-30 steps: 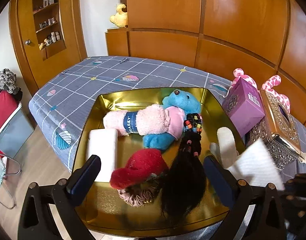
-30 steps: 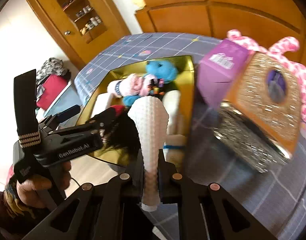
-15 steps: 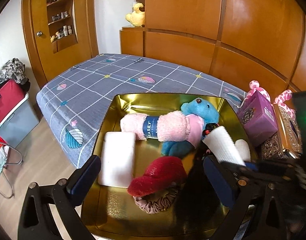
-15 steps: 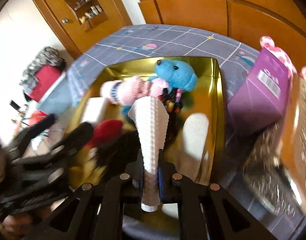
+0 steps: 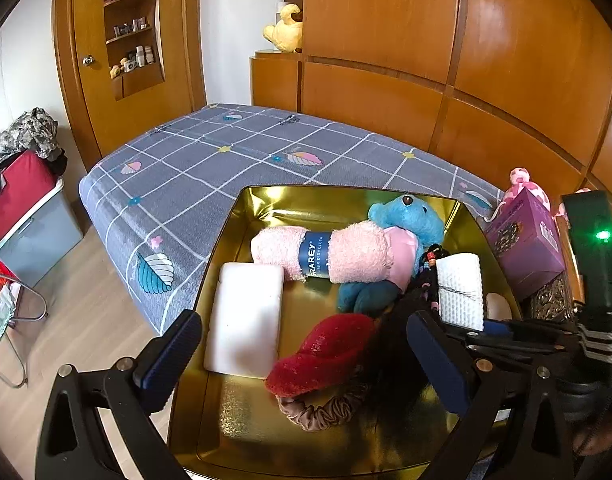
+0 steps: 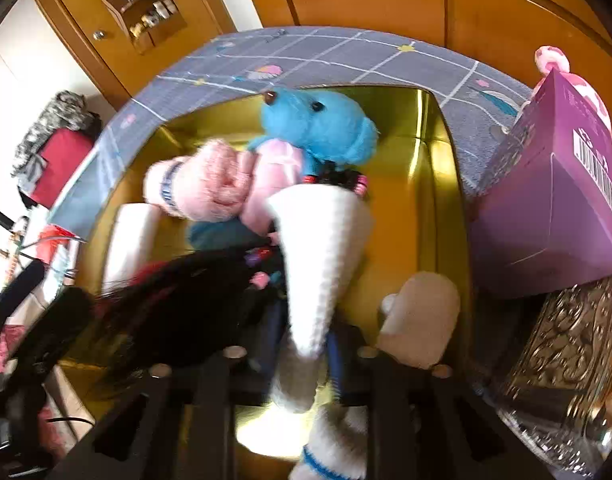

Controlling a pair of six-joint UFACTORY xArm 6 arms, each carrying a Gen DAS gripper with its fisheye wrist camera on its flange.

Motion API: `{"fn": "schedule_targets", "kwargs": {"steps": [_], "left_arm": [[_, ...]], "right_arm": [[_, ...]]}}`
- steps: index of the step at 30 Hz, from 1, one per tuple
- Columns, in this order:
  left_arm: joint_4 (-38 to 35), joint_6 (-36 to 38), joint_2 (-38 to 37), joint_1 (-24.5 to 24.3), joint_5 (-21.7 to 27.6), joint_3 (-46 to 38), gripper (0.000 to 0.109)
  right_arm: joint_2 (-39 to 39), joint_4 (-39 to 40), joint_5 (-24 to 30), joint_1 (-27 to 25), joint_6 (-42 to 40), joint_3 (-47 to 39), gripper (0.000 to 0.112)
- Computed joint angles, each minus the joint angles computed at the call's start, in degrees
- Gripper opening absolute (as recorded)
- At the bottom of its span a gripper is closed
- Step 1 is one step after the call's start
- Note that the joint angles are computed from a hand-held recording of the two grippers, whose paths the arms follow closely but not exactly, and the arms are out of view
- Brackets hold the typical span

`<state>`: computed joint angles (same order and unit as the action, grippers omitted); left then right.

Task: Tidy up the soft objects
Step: 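Carry the white paper towel to the gold tray and release it with the right gripper, then move both tools back toward the beige cloth and blue tissue packet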

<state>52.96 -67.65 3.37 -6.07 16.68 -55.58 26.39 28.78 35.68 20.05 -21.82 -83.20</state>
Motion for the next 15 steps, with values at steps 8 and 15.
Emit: {"fn": "schedule_targets", "kwargs": {"steps": [8, 15], "left_arm": [[0.8, -0.7, -0.4, -0.1, -0.2, 0.1, 0.103], [1.8, -1.6, -0.8, -0.5, -0.6, 0.2, 0.103]], "right_arm": [[-4.7, 3.9, -4.8, -0.1, -3.3, 5.7, 0.038], [-9.2, 6.3, -9.5, -0.3, -5.3, 10.7, 0.039]]}}
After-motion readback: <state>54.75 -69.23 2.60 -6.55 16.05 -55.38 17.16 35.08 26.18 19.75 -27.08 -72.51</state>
